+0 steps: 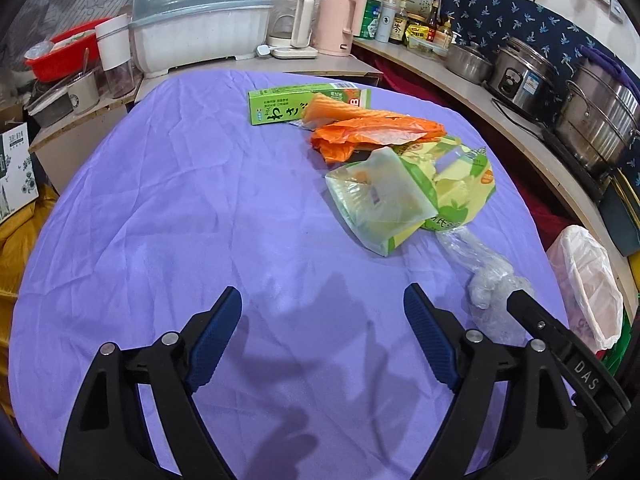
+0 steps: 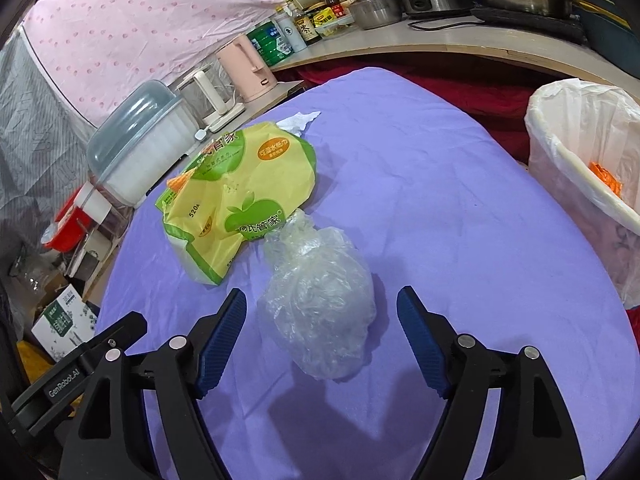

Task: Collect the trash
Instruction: 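Move both tools back over the table toward the yellow-green snack bag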

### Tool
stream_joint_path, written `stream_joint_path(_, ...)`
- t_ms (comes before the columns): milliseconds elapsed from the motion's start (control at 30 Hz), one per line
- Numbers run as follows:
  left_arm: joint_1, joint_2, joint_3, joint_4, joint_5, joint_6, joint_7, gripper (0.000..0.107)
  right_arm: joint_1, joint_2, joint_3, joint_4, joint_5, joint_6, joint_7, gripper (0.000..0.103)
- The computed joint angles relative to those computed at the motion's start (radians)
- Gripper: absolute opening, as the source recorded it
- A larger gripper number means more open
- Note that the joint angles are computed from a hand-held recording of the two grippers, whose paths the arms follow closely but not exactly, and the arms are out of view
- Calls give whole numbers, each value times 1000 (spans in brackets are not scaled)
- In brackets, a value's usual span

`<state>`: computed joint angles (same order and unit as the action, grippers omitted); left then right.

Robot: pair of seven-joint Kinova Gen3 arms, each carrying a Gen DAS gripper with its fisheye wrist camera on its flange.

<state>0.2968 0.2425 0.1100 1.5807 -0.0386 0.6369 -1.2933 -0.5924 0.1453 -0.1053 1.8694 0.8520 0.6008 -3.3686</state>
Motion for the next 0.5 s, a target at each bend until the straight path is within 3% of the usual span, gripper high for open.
stream_joint_path(300,-28,20,8,-15,43,-7,-52,81,-10,47,32,-26,0,4,7,73)
stream_joint_path(433,-15,35,9,-32,38,-17,-61,84,-1,45,36,-16,-12,-21,33,48)
stream_joint_path(500,-8,51,13,-53,39,-15,-70,84,2,37,43,4,-6,-48,26,41)
